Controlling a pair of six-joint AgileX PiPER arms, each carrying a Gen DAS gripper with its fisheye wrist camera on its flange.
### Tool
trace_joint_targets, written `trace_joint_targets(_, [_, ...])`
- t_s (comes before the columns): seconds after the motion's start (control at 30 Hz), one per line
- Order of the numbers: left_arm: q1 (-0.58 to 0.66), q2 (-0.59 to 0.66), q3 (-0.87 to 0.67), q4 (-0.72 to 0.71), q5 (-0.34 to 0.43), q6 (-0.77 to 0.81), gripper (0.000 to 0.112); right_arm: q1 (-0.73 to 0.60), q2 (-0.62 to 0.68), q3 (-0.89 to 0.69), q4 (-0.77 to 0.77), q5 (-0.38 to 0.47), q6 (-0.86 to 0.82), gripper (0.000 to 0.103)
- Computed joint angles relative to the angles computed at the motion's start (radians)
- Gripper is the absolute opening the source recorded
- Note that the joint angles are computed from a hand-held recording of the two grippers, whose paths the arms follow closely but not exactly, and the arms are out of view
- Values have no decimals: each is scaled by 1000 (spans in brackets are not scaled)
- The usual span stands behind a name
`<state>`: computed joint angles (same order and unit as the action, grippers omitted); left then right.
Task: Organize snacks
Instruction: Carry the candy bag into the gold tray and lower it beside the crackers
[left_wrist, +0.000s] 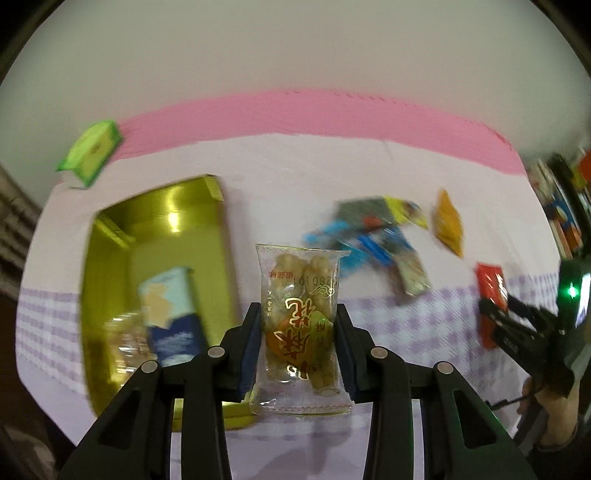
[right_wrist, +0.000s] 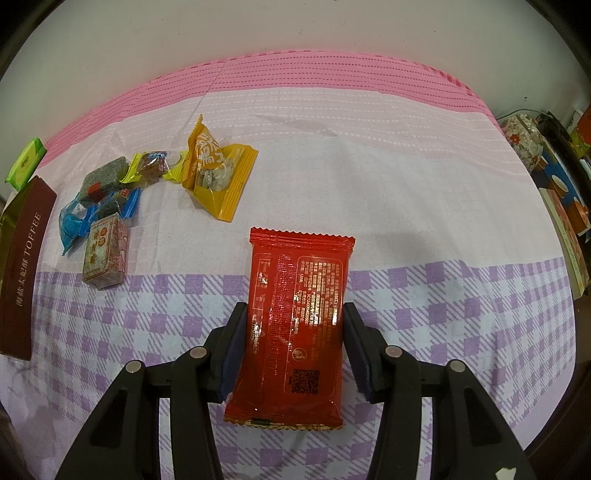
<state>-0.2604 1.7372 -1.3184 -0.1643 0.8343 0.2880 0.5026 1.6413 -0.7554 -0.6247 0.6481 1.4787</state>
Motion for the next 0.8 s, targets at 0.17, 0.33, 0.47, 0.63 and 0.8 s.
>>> trace_joint_targets(0.17, [115,69,-108,39,29,-19,38,0,1,-3,2,2,0,48])
trace_joint_targets(0.33, [204,127,-155,77,39,-25,38,-1,1,-2,1,2,0,48])
trace_joint_targets(0.47, [249,163,-167,111,41,-24,38,-3,1,-1,2,1,-2,48])
trace_joint_targets(0.63, [277,210,-177,157,28,-19,38,-3,1,-2,2,0,-1,48])
trace_joint_targets(0.8, [289,229,-161,190,11,-33,38,-3,3,-3,1,1,-2,48])
